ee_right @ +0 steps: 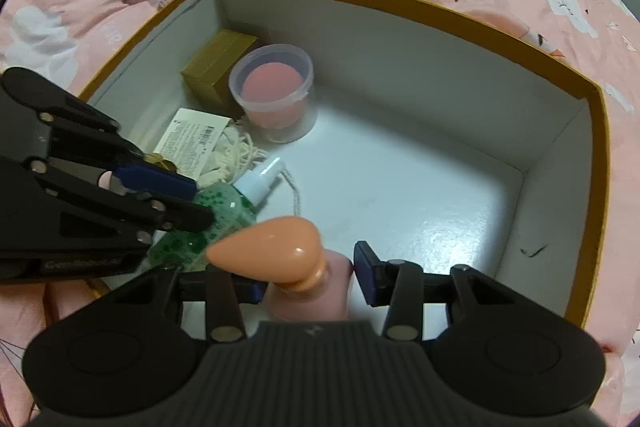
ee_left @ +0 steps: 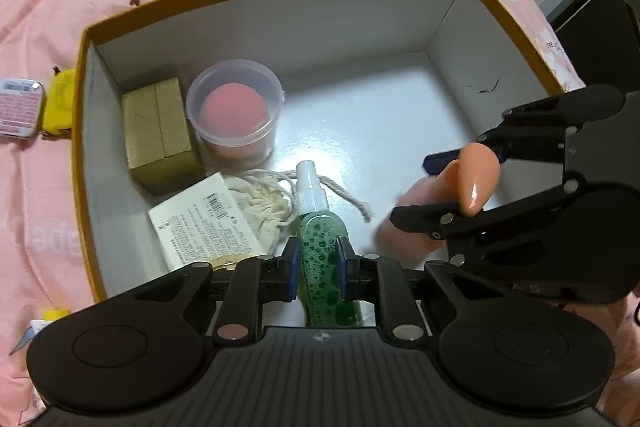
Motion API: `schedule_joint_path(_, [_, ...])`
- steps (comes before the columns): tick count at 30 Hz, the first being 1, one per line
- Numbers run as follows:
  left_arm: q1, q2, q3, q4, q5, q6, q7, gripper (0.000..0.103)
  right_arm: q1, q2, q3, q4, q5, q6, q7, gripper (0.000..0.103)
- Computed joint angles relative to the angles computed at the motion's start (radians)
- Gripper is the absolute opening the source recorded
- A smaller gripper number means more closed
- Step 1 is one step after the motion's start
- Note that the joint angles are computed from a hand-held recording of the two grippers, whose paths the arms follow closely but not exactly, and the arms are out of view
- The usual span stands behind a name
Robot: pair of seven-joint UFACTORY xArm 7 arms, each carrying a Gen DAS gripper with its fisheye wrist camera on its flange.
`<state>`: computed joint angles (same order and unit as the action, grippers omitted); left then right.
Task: Organize rigid objects
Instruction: 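Carry the pink pump bottle and green spray bottle over the box, then lower both bottles into the box and open both tools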
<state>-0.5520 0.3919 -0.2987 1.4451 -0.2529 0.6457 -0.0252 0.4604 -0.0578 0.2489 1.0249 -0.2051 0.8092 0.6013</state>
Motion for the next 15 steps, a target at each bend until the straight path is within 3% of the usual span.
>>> schedule_joint_path(3, [0.034, 0.022, -0.024, 0.022, -0.073, 0.02, 0.036, 0.02, 0.001, 0.006, 0.0, 0.013, -0.003, 0.011, -0.005, 0.034])
schedule_joint_path(11, [0.086, 0.05, -0.042, 0.047, -0.211, 0.067, 0.098, 0.015, 0.001, 0.019, -0.005, 0.035, 0.015, 0.029, -0.001, 0.034])
schedule_joint_path(15, [0.098, 0.067, -0.041, 0.069, -0.259, 0.102, 0.093, 0.014, -0.005, 0.005, -0.021, 0.01, 0.166, -0.021, -0.069, 0.033])
